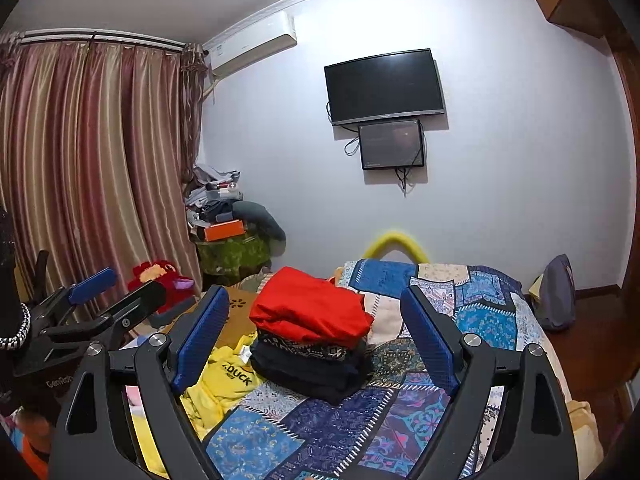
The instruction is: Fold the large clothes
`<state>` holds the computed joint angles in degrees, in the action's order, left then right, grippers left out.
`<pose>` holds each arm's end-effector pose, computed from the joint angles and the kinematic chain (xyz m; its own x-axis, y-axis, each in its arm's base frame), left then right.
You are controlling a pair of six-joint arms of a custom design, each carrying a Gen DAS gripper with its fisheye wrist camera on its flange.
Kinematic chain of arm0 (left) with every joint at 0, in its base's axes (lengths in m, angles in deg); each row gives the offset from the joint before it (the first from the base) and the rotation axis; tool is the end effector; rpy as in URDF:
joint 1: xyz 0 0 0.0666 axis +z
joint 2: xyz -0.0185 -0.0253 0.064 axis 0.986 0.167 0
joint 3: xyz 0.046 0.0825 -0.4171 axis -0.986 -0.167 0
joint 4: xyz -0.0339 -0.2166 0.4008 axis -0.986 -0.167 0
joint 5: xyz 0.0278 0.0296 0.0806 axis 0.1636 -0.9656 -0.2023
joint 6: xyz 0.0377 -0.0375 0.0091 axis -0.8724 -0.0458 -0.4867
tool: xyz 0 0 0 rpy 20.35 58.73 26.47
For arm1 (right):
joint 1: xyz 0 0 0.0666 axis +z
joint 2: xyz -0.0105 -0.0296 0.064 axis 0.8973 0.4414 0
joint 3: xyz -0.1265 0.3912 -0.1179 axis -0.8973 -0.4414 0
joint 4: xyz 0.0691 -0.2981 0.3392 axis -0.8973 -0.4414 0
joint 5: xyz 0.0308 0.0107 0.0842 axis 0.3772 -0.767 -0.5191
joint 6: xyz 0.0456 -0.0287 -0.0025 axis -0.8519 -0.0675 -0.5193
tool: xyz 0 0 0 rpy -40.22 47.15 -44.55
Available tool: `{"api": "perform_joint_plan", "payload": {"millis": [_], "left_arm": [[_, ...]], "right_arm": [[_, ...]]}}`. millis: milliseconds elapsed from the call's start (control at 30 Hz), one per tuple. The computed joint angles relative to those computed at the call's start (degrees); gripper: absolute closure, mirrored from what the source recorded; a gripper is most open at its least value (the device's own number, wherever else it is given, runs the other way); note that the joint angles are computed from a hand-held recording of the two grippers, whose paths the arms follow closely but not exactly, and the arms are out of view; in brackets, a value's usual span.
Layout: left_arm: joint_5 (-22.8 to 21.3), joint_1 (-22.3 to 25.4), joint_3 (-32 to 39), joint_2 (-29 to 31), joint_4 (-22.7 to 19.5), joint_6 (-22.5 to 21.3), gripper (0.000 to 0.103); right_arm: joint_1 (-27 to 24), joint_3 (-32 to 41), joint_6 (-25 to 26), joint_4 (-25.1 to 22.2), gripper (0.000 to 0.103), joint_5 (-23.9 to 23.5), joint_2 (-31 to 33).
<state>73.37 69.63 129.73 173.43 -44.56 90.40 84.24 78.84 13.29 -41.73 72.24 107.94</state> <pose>0.5697 -0.1170 0.6806 -0.1825 0.0025 -0.9832 0.3964 0.9153 -0.0712 0.5343 0.1857 0.6827 -0.1974 0.0729 -0.9776 0.0083 0.9973 0.0727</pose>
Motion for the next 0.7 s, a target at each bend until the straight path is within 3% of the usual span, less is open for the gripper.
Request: {"api": "perform_joint_plan", "payload": {"millis": [700], "left_arm": [[0.3, -0.2, -0.7, -0.2, 0.5, -1.0, 0.001]], "right_arm": [[0.1, 0.1, -1.7, -0.4, 0.018, 0.5, 0.2]]}}
